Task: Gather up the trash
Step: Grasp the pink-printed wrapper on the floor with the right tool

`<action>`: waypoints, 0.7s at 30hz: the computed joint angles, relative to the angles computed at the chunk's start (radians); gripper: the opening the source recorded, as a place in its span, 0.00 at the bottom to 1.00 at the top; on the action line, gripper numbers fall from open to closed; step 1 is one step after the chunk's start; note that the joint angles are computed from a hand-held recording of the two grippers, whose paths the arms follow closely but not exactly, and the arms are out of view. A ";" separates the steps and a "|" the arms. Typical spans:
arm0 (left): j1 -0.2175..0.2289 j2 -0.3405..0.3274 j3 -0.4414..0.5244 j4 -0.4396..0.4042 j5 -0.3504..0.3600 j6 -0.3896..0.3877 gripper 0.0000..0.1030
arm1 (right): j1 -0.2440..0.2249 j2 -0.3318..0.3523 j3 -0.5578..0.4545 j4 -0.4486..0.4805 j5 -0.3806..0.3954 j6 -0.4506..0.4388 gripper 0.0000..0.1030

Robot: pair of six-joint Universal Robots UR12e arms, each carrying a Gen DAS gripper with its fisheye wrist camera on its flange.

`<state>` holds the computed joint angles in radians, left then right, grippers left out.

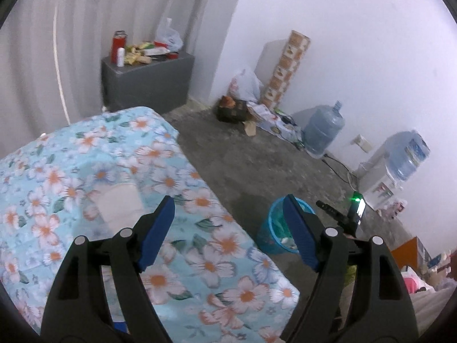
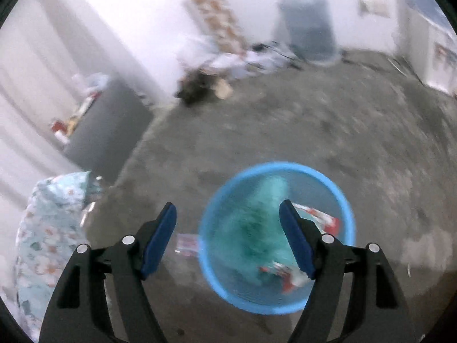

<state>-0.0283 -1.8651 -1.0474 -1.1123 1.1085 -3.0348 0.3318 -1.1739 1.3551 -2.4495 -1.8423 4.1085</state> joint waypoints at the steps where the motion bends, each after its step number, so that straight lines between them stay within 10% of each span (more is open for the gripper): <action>1: 0.004 0.003 -0.003 0.008 0.004 -0.005 0.71 | 0.001 0.013 -0.018 -0.013 0.022 -0.040 0.71; 6: 0.018 0.016 -0.015 0.044 0.030 -0.023 0.74 | 0.032 0.182 -0.247 0.047 0.162 -0.262 0.77; 12: 0.034 0.020 -0.017 0.054 0.083 -0.041 0.76 | 0.040 0.432 -0.585 0.368 0.371 -0.401 0.81; 16: 0.043 0.012 -0.010 0.037 0.120 -0.065 0.76 | 0.009 0.519 -0.631 0.477 0.523 -0.231 0.81; 21: 0.058 0.006 -0.005 0.012 0.149 -0.096 0.76 | -0.039 0.497 -0.418 0.247 0.692 0.141 0.77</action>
